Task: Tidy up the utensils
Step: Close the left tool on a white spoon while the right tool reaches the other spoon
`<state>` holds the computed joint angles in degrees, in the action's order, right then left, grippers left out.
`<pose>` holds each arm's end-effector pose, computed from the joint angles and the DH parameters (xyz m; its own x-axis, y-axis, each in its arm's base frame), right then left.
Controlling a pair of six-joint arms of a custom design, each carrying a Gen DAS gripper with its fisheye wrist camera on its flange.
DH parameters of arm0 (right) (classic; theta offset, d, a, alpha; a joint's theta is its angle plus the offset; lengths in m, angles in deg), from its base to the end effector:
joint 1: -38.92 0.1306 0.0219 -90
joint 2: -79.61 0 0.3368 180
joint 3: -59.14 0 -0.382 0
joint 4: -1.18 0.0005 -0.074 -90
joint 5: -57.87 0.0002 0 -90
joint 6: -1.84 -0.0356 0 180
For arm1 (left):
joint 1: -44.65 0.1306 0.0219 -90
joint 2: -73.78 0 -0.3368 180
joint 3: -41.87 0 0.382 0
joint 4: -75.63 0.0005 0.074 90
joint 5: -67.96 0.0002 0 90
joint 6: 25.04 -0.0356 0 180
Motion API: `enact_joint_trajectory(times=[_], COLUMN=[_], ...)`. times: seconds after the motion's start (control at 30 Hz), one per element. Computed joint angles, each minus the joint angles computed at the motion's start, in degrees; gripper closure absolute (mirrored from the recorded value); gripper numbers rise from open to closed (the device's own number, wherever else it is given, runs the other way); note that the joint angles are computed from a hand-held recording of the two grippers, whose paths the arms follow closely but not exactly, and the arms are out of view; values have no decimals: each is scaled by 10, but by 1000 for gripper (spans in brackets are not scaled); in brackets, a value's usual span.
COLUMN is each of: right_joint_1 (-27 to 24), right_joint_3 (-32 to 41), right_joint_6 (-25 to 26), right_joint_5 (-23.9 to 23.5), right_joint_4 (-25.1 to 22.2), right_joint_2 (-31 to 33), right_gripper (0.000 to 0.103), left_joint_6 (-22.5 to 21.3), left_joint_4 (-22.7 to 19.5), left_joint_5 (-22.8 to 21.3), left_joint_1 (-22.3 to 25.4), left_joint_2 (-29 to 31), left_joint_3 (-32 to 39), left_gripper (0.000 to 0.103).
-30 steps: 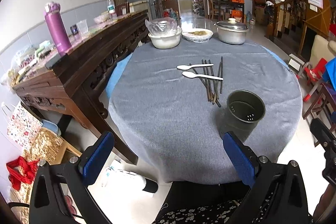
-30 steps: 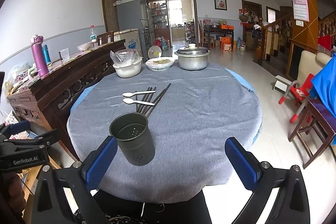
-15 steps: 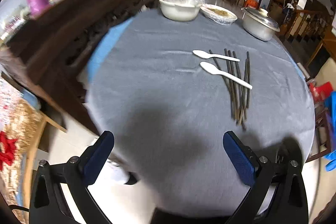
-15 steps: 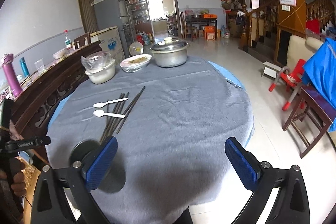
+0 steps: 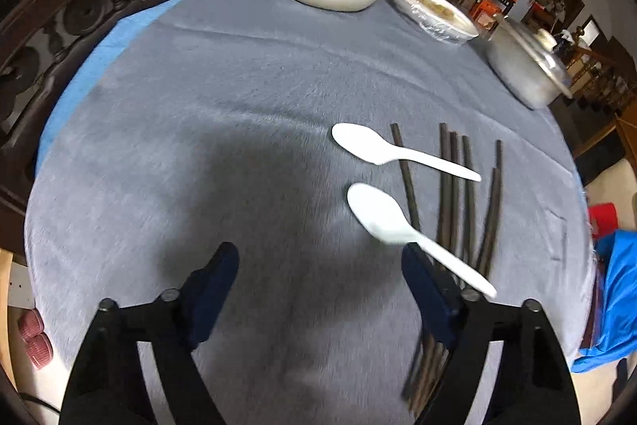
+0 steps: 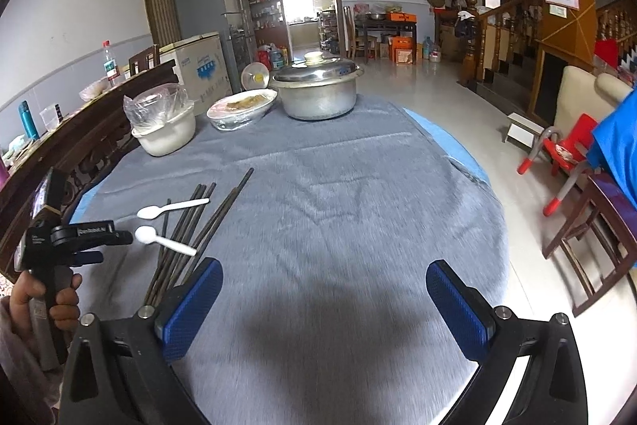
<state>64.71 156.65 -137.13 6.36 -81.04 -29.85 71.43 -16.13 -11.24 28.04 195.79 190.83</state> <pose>0.2872 0.1136 0.5376 -0.5016 0.4134 -0.7599 0.5442 0.8336 0.0943 0.5606 -0.1747 0.4906 -0.9019 0.1535 -0.4038 0.2572 0.9418 -0.2164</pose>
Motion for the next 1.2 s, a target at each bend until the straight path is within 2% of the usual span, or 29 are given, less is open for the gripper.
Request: enact_joint_trajectory(times=[0.07, 0.1, 0.2, 0.27, 0.3, 0.33, 0.37, 0.4, 0.47, 0.53, 0.73, 0.83, 1.0, 1.13, 1.2], right_joint_1=[-21, -33, -61, -76, -82, -88, -97, -105, -120, -131, -131, -127, -119, -111, -107], right_joint_3=[-3, -4, -1, 3, 7, 13, 20, 29, 49, 78, 203, 286, 446, 525, 566], right_joint_6=[30, 50, 102, 136, 147, 159, 172, 185, 202, 215, 293, 335, 386, 412, 419], right_joint_5=[-18, -30, -61, -90, -103, -120, -142, -170, -223, -267, -346, -394, -465, -495, -501], right_joint_4=[32, 53, 109, 144, 155, 165, 176, 186, 197, 196, 162, 137, 64, 20, 1], right_joint_2=[6, 12, 33, 51, 60, 72, 85, 100, 130, 167, 294, 360, 483, 541, 571], right_gripper=[0, 0, 0, 0, 1, 4, 8, 10, 21, 25, 28, 28, 28, 28, 28], left_joint_6=[0, 1, 1, -3, -6, -9, -11, -12, -16, -24, -69, -95, -116, -128, -134], left_joint_4=[-13, 6, 14, 20, 27, 25, 25, 29, 44, 57, 66, 64, 71, 87, 69], left_joint_5=[5, -5, 3, 6, 6, 11, 18, 27, 37, 47, 54, 62, 86, 109, 110], left_joint_1=[-1, -4, -6, -7, -7, -7, -6, -3, 1, 7, 30, 45, 66, 83, 87], left_joint_2=[23, 20, 37, 44, 44, 51, 57, 55, 44, 36, 20, 1, -19, -43, -36], left_joint_3=[27, 20, 42, 48, 45, 54, 60, 57, 39, 27, 37, 30, 27, 8, 22], left_gripper=[40, 41, 50, 72, 80, 93, 96, 97, 100, 100, 101, 101, 101, 101, 101])
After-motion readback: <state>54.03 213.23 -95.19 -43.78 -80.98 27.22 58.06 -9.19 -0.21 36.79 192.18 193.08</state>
